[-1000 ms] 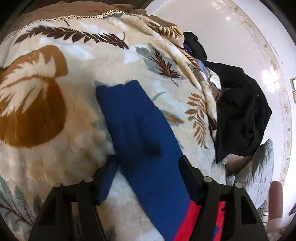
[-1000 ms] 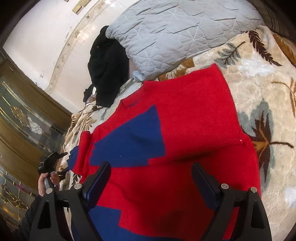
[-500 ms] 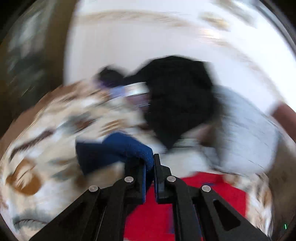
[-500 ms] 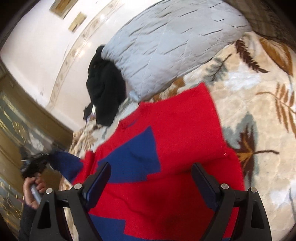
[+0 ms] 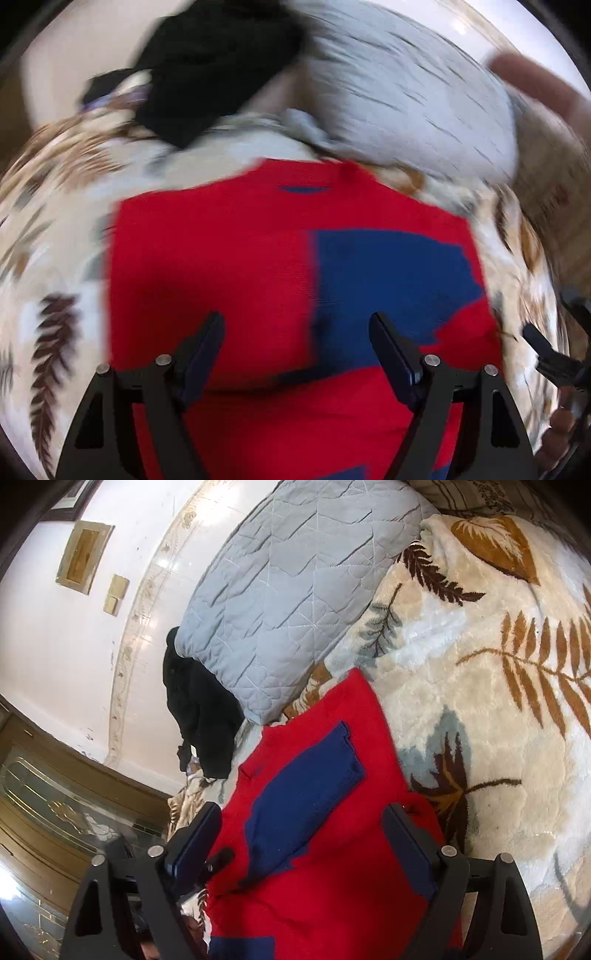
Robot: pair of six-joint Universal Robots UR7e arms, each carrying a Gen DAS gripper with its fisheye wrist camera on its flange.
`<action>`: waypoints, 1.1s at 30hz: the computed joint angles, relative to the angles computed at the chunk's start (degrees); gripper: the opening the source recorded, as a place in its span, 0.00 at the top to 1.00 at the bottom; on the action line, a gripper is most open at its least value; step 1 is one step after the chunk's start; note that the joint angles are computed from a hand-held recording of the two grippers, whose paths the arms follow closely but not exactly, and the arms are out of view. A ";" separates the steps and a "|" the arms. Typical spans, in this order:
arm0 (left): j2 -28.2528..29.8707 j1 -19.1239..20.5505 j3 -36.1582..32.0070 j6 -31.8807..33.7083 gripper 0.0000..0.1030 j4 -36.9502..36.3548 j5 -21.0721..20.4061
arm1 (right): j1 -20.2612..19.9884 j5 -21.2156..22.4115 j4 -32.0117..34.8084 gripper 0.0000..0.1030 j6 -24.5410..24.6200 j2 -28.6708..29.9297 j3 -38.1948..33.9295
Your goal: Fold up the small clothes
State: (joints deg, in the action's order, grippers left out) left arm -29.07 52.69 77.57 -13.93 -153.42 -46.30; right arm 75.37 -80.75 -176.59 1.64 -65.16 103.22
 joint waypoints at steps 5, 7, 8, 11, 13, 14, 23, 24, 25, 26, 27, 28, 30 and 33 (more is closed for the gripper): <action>-4.53 2.18 6.96 -1.75 0.21 -7.18 6.15 | 0.53 -1.56 1.52 0.12 -1.10 1.17 -0.64; -5.03 3.68 7.30 -4.37 0.21 -5.15 7.02 | 0.76 -3.05 1.30 0.12 -1.87 1.58 -0.59; -5.27 4.50 7.59 -5.71 0.21 -4.00 7.05 | 0.80 -3.73 1.26 0.12 -2.23 1.79 -0.59; -6.36 5.87 9.30 -4.74 0.20 -6.14 5.05 | 1.23 -7.70 1.49 0.12 -3.16 2.15 -0.90; -7.73 5.76 10.61 -3.40 0.20 -8.47 4.17 | 1.71 -9.90 1.00 0.12 -4.30 1.84 -1.08; -8.16 5.79 11.00 -1.20 0.20 -11.82 3.26 | 2.01 -10.55 1.37 0.12 -5.19 1.86 -1.67; -6.22 10.79 0.31 -0.35 0.24 -4.97 -5.88 | 3.91 -19.67 12.89 0.12 -10.76 9.75 -16.34; -5.93 10.73 0.26 1.38 0.26 -5.98 -6.59 | 3.96 -19.60 13.46 0.13 -11.20 10.30 -17.10; -5.55 10.61 0.16 3.34 0.30 -6.55 -7.01 | 4.11 -19.65 13.97 0.15 -12.38 10.83 -17.73; -4.81 10.67 -0.82 4.49 0.36 -5.40 -6.83 | 4.50 -21.09 14.68 0.17 -14.14 11.75 -18.75; -4.50 10.66 -1.71 4.10 0.66 -2.13 -6.14 | 4.84 -23.03 16.26 0.28 -15.05 12.76 -20.02; -3.68 11.27 -3.25 3.77 0.78 0.81 -6.88 | 5.12 -25.74 19.84 0.57 -14.77 14.06 -22.15; -3.71 11.55 -4.17 3.14 0.86 1.38 -8.40 | 5.75 -27.33 22.14 0.74 -16.62 14.43 -23.50; -5.20 9.87 -1.39 7.55 0.87 -5.81 -7.59 | 7.43 -27.66 16.45 0.83 -19.36 12.00 -20.72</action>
State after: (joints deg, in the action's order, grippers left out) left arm -34.26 62.55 76.18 -6.38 -159.24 -53.89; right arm 82.80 -108.42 -160.14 -17.72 -53.17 82.50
